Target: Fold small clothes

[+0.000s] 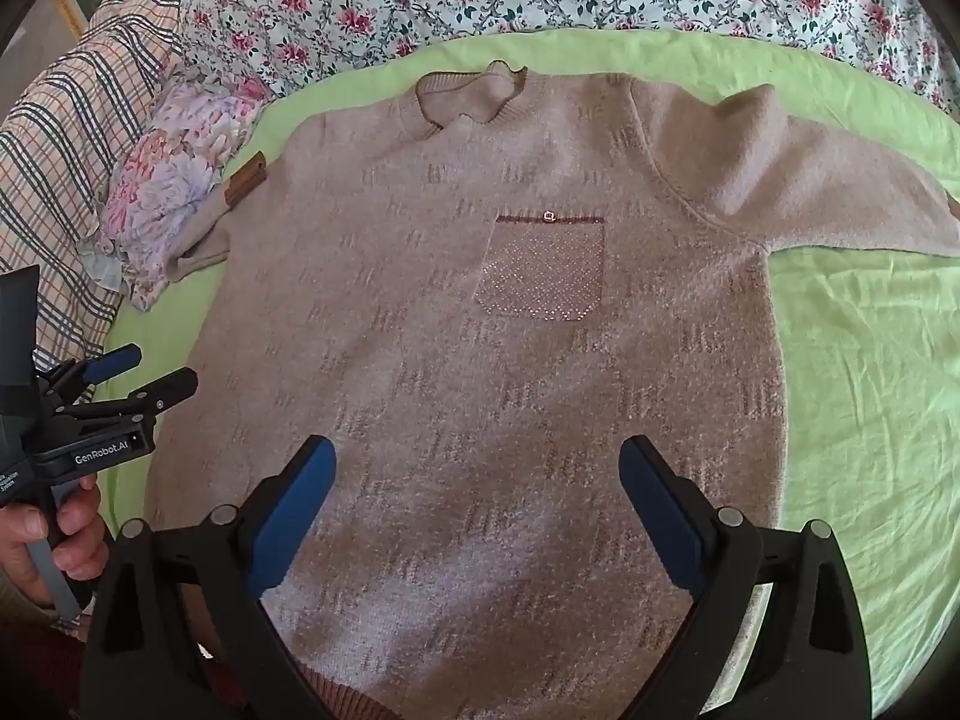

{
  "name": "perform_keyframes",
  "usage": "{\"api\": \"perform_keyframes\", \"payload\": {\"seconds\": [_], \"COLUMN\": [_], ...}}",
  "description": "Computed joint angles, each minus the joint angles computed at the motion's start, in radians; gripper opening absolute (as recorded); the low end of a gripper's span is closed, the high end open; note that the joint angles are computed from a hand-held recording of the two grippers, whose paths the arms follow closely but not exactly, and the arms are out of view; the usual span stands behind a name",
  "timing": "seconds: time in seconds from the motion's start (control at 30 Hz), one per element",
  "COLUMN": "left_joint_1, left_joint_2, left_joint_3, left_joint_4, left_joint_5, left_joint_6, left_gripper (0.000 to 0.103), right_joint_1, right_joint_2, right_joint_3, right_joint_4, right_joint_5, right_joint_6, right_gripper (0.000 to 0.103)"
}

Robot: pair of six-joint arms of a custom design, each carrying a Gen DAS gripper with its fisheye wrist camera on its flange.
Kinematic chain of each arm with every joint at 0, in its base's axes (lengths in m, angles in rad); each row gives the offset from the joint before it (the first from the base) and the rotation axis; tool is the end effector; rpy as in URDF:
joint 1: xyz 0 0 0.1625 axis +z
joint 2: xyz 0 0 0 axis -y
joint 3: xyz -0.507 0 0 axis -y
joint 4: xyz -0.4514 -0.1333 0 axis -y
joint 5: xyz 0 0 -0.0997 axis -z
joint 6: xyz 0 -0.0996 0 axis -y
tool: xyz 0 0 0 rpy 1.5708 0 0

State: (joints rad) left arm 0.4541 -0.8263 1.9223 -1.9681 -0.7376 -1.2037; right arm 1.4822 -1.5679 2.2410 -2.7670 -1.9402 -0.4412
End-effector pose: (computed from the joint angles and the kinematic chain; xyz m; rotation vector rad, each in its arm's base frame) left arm -0.4333 -0.4418 0.0185 0.2510 2.1483 -0.5558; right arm 0.0539 -0.4939 0.3574 0.3282 -2.5843 0.5449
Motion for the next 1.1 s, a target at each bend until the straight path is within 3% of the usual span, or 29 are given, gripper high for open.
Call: {"api": "perform_keyframes", "payload": {"seconds": [0.63,0.87,1.1], "left_joint_1": [0.006,0.020,0.026], "left_joint_2": [0.003,0.016,0.024], "left_joint_3": [-0.009,-0.044,-0.050], "left_joint_4": [-0.015,0.063,0.045], "left_joint_5": [0.004,-0.046,-0.060], "left_joint_6": [0.018,0.015,0.028], "left_gripper": [0.090,0.090,0.090], "right_joint_1": [-0.001,-0.003,-0.023], "right_joint_2": [0.001,0.004,0.003], "right_joint_3": [-0.002,-0.011,-0.016], "right_joint_4": [0.002,0.021,0.022], "right_joint_5": [0.011,0.018,0.046], "right_joint_6": [0.003,0.004,-0.002], "right_gripper": [0.095,0.095,0.095]}}
